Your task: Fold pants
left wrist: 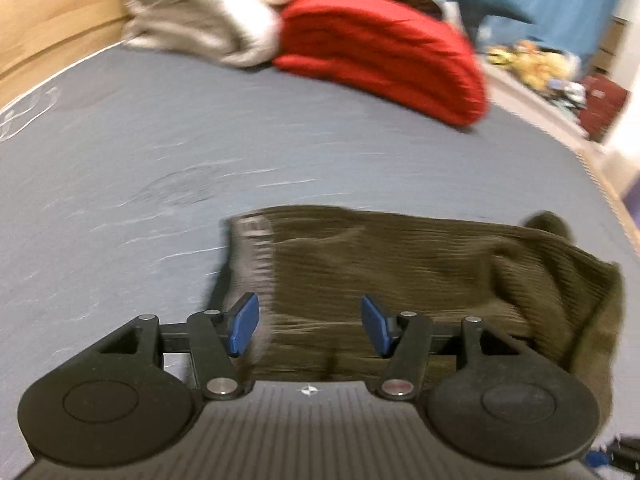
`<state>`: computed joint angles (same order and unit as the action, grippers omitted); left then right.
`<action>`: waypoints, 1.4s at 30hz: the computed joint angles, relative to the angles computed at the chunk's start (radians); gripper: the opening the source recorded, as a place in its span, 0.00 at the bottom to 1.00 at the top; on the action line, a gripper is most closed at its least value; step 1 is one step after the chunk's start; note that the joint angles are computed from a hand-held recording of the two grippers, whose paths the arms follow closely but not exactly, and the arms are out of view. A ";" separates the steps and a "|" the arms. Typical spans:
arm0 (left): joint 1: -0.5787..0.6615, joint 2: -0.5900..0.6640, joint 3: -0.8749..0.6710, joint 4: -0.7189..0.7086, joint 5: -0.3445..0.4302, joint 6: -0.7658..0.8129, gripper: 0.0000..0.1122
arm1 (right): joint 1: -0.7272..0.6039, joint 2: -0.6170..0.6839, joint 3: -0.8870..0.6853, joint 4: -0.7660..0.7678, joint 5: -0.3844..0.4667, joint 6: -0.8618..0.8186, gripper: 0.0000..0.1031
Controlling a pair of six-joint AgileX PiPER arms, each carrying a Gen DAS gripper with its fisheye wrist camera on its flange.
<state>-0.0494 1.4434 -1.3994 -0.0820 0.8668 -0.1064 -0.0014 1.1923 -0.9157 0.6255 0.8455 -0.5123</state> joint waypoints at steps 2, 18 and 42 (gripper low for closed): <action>-0.033 -0.013 0.020 -0.042 -0.039 0.039 0.55 | -0.036 -0.008 0.002 0.043 0.002 -0.034 0.36; -0.296 0.128 -0.008 -0.517 -0.133 0.329 0.13 | -0.512 -0.134 0.052 0.183 -0.083 -0.063 0.65; -0.591 0.292 0.072 -0.682 0.096 0.863 0.06 | -0.958 0.051 -0.064 0.371 0.120 -0.228 0.71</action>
